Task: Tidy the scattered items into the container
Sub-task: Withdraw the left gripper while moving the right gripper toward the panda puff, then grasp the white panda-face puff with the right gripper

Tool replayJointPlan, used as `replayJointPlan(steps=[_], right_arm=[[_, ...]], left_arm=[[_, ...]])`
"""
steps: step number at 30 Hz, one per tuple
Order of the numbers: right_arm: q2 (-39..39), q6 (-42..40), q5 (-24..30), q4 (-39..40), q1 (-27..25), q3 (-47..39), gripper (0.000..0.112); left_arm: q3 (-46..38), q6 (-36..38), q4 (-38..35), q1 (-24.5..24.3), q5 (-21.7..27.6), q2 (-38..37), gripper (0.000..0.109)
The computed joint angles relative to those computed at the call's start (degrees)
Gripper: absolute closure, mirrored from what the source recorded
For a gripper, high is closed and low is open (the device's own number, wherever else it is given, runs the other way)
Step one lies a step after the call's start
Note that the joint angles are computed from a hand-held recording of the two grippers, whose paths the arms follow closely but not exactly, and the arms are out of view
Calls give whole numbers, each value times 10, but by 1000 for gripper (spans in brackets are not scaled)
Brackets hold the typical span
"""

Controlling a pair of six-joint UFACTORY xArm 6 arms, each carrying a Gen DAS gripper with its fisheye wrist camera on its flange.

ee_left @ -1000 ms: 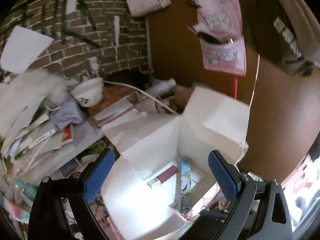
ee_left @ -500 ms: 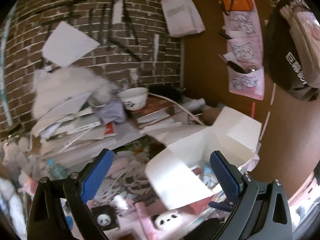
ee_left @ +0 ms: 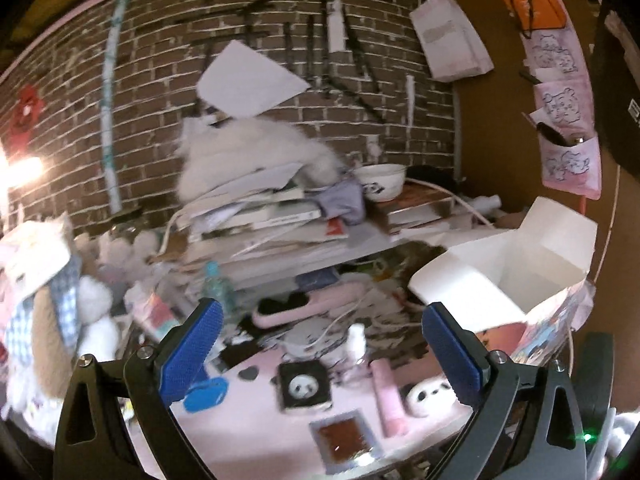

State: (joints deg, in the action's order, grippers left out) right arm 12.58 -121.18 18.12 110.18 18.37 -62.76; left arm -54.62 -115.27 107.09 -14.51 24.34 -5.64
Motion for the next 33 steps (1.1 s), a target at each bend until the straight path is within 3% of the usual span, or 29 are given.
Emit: replayJointPlan(steps=[5, 7, 9, 17, 23, 32, 33], right_arm=[[27, -40, 25, 45, 0, -11, 13], [41, -62, 29, 67, 1, -22, 34], [58, -77, 28, 83, 3, -35, 39], [91, -185, 28, 211, -1, -70, 42], [105, -320, -1, 339, 2, -99, 42], [115, -315, -4, 335, 8, -113, 43], [114, -289, -2, 309, 9, -111, 52]], left_arm=[[52, -35, 16, -12, 45, -23, 9], [69, -54, 29, -13, 52, -29, 9], [77, -70, 39, -13, 53, -30, 9], [91, -106, 49, -10, 51, -3, 9], [90, -142, 71, -6, 34, 19, 9], [89, -151, 79, -11, 37, 22, 9], [89, -152, 79, -10, 36, 22, 9]])
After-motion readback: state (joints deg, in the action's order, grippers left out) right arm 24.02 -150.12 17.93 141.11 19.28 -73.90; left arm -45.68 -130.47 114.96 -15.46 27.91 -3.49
